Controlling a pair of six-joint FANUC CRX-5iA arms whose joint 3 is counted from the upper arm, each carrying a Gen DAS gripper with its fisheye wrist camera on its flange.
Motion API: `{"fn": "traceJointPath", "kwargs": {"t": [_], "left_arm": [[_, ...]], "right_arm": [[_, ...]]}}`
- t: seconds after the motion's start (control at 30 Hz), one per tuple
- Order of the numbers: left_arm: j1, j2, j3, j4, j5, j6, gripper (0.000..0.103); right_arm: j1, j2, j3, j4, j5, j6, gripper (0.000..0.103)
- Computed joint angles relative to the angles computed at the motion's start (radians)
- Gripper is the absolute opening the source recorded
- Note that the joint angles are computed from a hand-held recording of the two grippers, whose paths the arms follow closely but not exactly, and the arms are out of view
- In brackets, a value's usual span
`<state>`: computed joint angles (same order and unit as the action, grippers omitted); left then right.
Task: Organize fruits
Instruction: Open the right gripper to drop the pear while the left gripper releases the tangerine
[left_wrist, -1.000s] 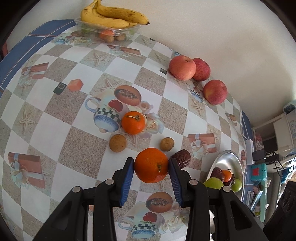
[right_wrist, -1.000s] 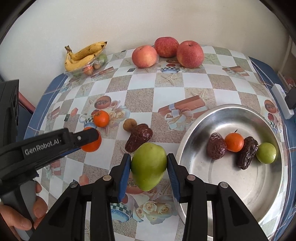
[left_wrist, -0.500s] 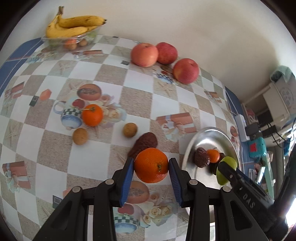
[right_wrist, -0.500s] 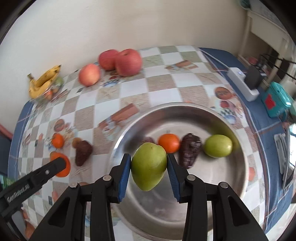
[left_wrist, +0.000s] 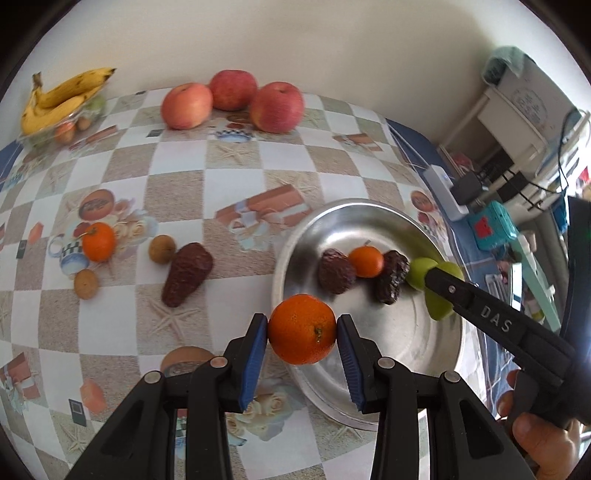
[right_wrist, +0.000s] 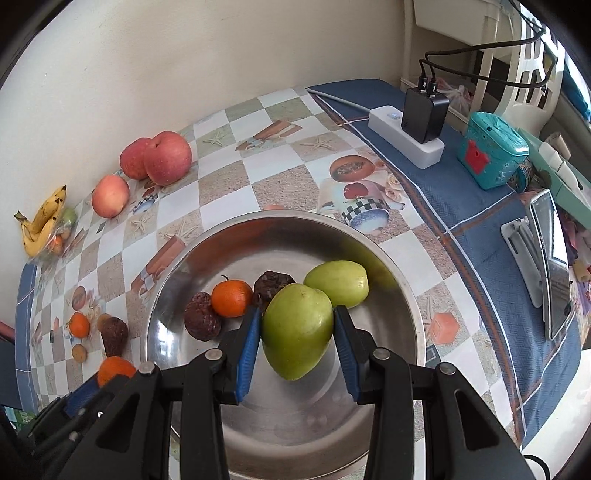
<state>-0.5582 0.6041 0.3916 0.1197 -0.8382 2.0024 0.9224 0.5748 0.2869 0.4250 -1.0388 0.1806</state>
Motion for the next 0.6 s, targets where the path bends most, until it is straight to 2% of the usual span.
{"fn": "traceJointPath", "kwargs": {"t": [0.6], "left_arm": [[-0.030,0.058,0.073,-0.003,-0.057,-0.075,0.042]], "right_arm": [[0.001,0.019,0.039,-0.056,0.024,0.087,0.041]]}}
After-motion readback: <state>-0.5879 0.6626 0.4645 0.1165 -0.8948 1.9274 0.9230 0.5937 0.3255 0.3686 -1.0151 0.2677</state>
